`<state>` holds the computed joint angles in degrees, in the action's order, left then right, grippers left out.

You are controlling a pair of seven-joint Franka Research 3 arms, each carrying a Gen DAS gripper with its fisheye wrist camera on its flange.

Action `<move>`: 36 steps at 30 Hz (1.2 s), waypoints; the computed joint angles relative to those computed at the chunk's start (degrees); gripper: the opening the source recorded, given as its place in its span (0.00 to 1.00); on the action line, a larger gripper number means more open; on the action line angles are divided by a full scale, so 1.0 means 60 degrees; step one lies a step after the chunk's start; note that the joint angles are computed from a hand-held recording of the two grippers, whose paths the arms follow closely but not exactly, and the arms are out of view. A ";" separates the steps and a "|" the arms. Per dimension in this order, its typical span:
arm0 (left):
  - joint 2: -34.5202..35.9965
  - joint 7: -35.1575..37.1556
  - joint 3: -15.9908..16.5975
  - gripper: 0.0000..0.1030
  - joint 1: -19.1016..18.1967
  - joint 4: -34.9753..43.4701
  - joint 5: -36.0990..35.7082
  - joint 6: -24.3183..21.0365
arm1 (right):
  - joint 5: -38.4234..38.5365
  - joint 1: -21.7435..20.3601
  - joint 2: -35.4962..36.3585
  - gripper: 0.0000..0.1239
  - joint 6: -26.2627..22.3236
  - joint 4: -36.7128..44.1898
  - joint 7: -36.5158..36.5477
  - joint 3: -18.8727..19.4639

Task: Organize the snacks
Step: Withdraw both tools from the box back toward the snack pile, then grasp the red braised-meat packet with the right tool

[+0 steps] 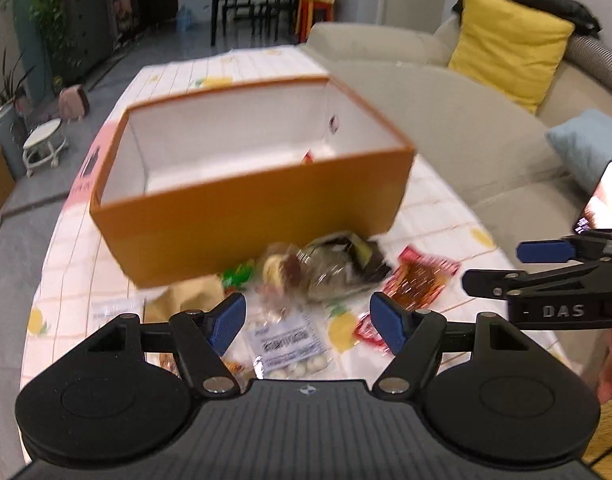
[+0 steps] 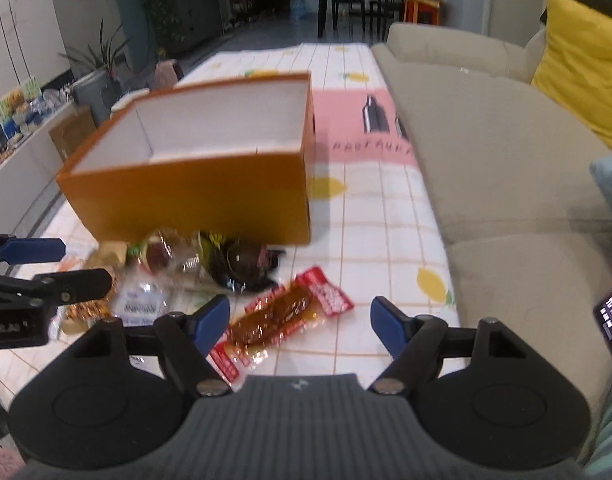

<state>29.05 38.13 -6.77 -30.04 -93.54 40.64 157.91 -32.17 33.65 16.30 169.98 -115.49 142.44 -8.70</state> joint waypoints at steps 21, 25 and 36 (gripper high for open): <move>0.1700 -0.0752 0.0368 0.79 -0.0056 0.1855 -0.0725 -0.0075 | 0.4745 -0.0606 0.2177 0.64 -0.1429 0.2181 -0.2625 0.0990; 0.1965 -0.0623 0.0348 0.79 -0.0013 0.2192 -0.1002 -0.0172 | 0.4837 -0.0511 0.2411 0.68 -0.1337 0.2414 -0.2726 0.0906; 0.1950 -0.0608 0.0384 0.67 -0.0009 0.1973 -0.1303 0.0147 | 0.2854 0.0676 0.2925 0.66 -0.1913 0.3068 -0.2215 -0.0270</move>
<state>40.75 34.48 -4.47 -30.09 -81.70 32.82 158.79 -15.05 37.71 33.86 158.50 -97.08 129.16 -10.32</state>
